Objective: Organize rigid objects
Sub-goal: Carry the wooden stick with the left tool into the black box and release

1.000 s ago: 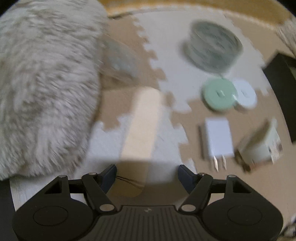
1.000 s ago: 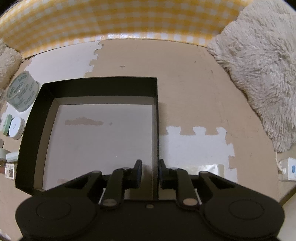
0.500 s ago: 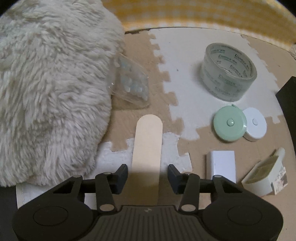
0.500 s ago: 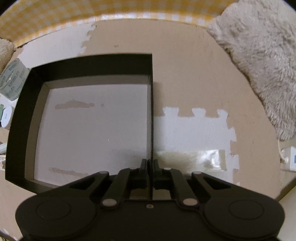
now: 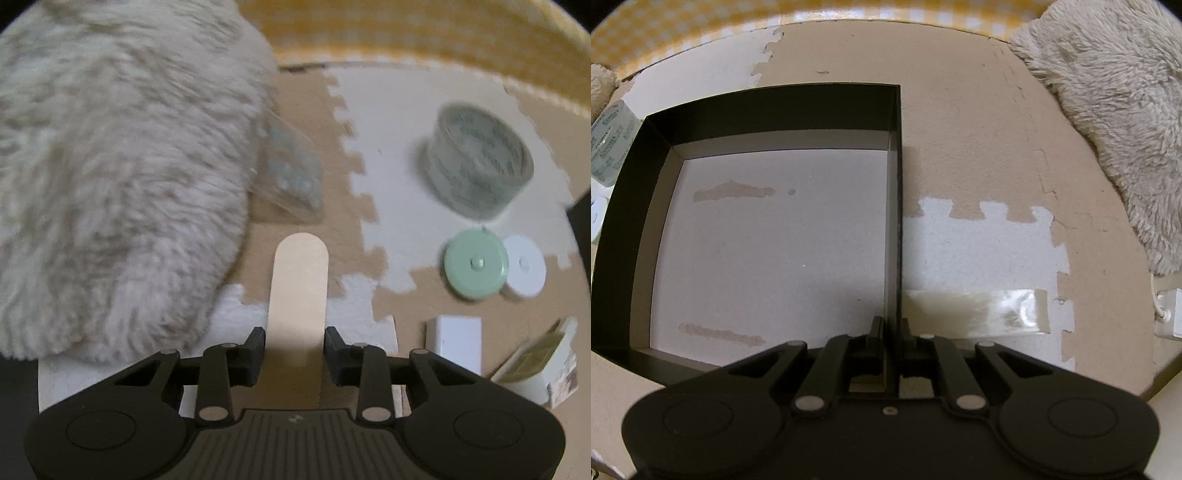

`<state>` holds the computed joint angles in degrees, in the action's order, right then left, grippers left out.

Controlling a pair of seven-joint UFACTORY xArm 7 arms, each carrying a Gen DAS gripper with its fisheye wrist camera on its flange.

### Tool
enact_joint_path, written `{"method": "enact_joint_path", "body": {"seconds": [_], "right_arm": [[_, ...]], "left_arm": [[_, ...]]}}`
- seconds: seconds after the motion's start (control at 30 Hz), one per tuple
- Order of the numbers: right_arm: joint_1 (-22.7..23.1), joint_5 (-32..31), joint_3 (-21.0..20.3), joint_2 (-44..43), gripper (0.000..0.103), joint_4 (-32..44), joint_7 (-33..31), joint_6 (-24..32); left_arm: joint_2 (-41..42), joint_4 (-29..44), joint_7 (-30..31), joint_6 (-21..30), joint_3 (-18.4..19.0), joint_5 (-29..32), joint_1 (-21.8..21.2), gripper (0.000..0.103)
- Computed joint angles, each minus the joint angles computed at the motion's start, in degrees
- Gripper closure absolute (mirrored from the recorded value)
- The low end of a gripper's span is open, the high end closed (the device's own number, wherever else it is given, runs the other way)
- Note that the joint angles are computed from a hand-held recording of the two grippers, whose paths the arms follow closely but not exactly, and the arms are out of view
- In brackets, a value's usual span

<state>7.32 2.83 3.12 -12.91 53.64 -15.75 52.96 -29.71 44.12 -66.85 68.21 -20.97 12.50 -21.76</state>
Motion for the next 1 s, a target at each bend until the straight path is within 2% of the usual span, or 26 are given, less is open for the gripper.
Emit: {"method": "enact_joint_path", "body": {"seconds": [0.2, 0.33, 0.5, 0.7, 0.83, 1.0], "right_arm": [[0.18, 2.17, -1.07, -0.9, 0.098, -1.43, -4.45, -1.44], [-0.07, 4.78, -1.85, -1.07, 0.099, -1.71, -6.47, -1.47], [-0.48, 7.06, -2.31, -0.47, 0.099, -1.06, -7.45, -0.71], [-0.91, 8.65, -2.41, -0.78, 0.099, -1.75, -8.55, -1.42], [-1.03, 8.49, -2.13, -0.87, 0.099, -1.88, -7.69, -1.75], [-1.12, 8.81, -2.17, -0.91, 0.099, -2.01, -6.86, -1.86]], "left_arm": [[-5.92, -0.48, -7.59, -3.57, -1.8, 0.46, 1.67, 0.067], [-6.19, 1.57, -11.26, -5.31, -4.05, 1.09, 2.54, 0.067], [-2.63, 5.92, -15.89, -11.07, -7.25, 4.07, 3.67, 0.067], [8.43, 14.52, -22.37, -19.62, -11.1, 10.43, 4.03, 0.067], [19.74, 22.26, -27.48, -21.98, -13.86, 17.68, 2.98, 0.067], [33.86, 31.24, -35.53, -24.85, -13.13, 26.71, -0.84, 0.067]]}}
